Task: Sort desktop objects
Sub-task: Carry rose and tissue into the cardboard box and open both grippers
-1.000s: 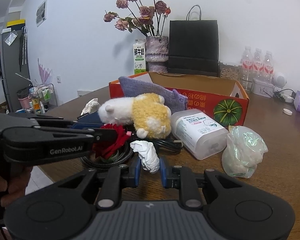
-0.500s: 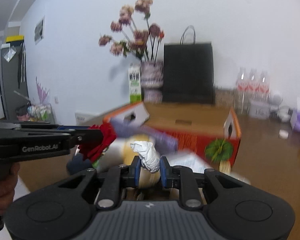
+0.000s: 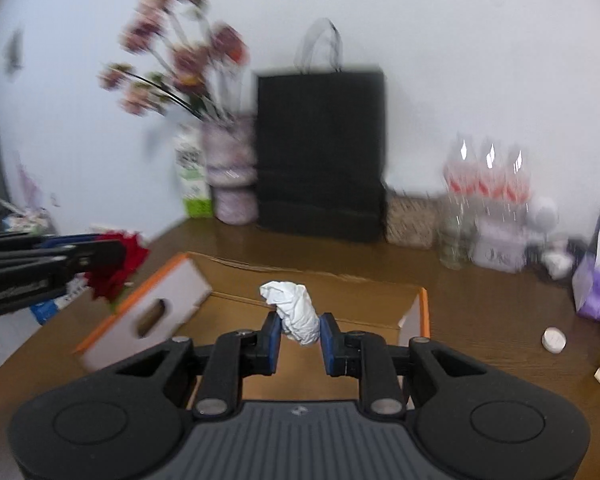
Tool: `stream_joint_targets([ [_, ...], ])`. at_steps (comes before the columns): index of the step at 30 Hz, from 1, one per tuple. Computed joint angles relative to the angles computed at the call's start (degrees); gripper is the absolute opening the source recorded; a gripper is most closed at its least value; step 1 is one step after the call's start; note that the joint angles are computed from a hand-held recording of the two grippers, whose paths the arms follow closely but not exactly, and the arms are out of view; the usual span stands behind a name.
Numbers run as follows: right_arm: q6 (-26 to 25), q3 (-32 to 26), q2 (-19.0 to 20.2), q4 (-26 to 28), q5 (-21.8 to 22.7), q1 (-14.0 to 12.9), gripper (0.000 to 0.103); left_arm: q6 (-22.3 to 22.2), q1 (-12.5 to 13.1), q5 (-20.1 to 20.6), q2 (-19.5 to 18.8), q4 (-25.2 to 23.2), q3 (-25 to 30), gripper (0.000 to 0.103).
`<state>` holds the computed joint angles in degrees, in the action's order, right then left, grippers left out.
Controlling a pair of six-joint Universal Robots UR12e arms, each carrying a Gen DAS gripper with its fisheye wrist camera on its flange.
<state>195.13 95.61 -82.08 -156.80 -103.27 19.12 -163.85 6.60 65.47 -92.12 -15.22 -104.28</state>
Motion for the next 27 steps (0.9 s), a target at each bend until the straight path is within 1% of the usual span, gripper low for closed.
stream_joint_targets([
  [1,1.11,-1.31,1.15,2.38,0.24,-0.72,0.020,-0.05,-0.87,1.69,-1.31,-2.54,1.75,0.020],
  [3,2.60,-3.17,2.94,6.25,0.77,-1.78,0.020,0.52,-2.20,5.00,-3.58,-5.92,4.32,0.020],
  [4,3.31,-4.26,3.90,8.14,1.08,-2.32,0.020,0.68,-2.85,6.65,-4.78,-7.14,5.48,0.020],
  [7,3.86,-5.68,5.81,10.82,1.29,-3.07,0.020,-0.14,-3.89,10.39,-7.52,-9.39,7.52,0.020],
  [11,2.82,-6.95,7.64,13.52,1.79,-3.69,0.020,-0.41,-4.56,12.89,-10.23,-13.95,10.15,0.020],
  [14,2.32,-7.77,8.73,15.73,2.20,-3.84,0.020,0.27,-4.64,12.78,-11.43,-17.40,11.65,0.020],
  [16,2.38,-8.39,9.08,17.43,3.00,-4.09,0.020,0.95,-4.28,11.00,-11.91,-21.11,12.68,0.020],
  [18,1.69,-8.54,9.20,17.42,2.83,-4.05,0.022,1.57,-4.68,12.57,-12.22,-21.51,12.83,0.020],
  [20,1.04,-9.24,9.64,18.91,1.20,-3.65,0.023,1.82,-5.07,13.86,-12.37,-21.22,12.81,0.021],
  [22,0.96,-9.40,9.59,20.02,1.79,-3.74,0.029,2.11,-5.20,14.33,-12.26,-21.57,12.79,0.025],
  [23,0.93,-9.39,9.55,20.10,2.18,-3.78,0.041,2.06,-5.29,14.74,-12.30,-21.87,12.91,0.027],
  [24,0.64,-9.30,9.50,19.86,2.63,-3.80,0.049,1.91,-5.39,15.25,-12.23,-21.81,12.81,0.029],
  [25,0.02,-9.20,9.43,19.68,2.89,-3.78,0.052,1.99,-5.38,15.37,-12.12,-21.68,12.65,0.031],
  [27,-0.97,-9.16,9.41,19.60,2.08,-3.35,0.060,1.71,-5.33,15.37,-12.03,-21.51,12.52,0.034],
])
